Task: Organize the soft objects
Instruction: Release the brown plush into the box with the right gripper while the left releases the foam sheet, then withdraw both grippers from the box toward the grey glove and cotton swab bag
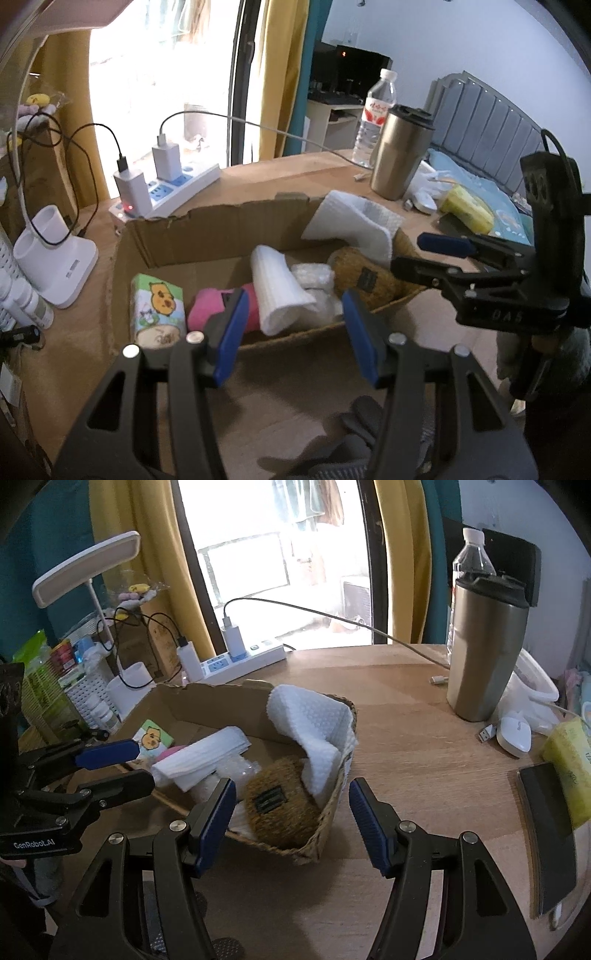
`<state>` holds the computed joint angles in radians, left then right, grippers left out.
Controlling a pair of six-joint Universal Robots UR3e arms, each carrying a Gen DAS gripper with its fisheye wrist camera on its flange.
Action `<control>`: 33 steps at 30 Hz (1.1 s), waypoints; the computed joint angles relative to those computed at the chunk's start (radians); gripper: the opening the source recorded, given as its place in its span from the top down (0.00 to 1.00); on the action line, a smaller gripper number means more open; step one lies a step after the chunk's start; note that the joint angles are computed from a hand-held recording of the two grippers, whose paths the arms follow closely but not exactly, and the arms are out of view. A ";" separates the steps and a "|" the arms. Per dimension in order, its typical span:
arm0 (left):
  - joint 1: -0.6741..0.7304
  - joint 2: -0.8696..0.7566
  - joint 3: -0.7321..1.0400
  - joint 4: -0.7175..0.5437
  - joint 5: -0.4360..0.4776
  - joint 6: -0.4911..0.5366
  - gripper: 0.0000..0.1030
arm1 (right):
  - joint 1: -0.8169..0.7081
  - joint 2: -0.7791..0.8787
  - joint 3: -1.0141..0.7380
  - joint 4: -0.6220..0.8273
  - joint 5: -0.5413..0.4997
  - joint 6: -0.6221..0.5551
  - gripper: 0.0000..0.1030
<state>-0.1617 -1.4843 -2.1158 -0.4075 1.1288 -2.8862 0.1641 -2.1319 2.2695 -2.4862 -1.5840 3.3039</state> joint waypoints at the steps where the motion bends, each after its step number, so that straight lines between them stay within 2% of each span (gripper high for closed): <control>1: 0.005 0.012 -0.008 -0.003 -0.005 0.003 0.47 | 0.010 0.000 -0.004 0.003 -0.007 0.005 0.35; 19: 0.115 0.251 -0.162 -0.084 -0.098 0.055 0.46 | 0.234 0.031 -0.061 0.034 -0.168 0.125 0.35; 33: 0.217 0.464 -0.263 -0.225 -0.178 0.124 0.45 | 0.403 0.076 -0.099 0.055 -0.279 0.223 0.35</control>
<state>0.0556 -1.0201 -2.3789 -0.6323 0.9503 -2.7622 0.5671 -2.0564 2.1706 -2.4315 -1.8631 3.5270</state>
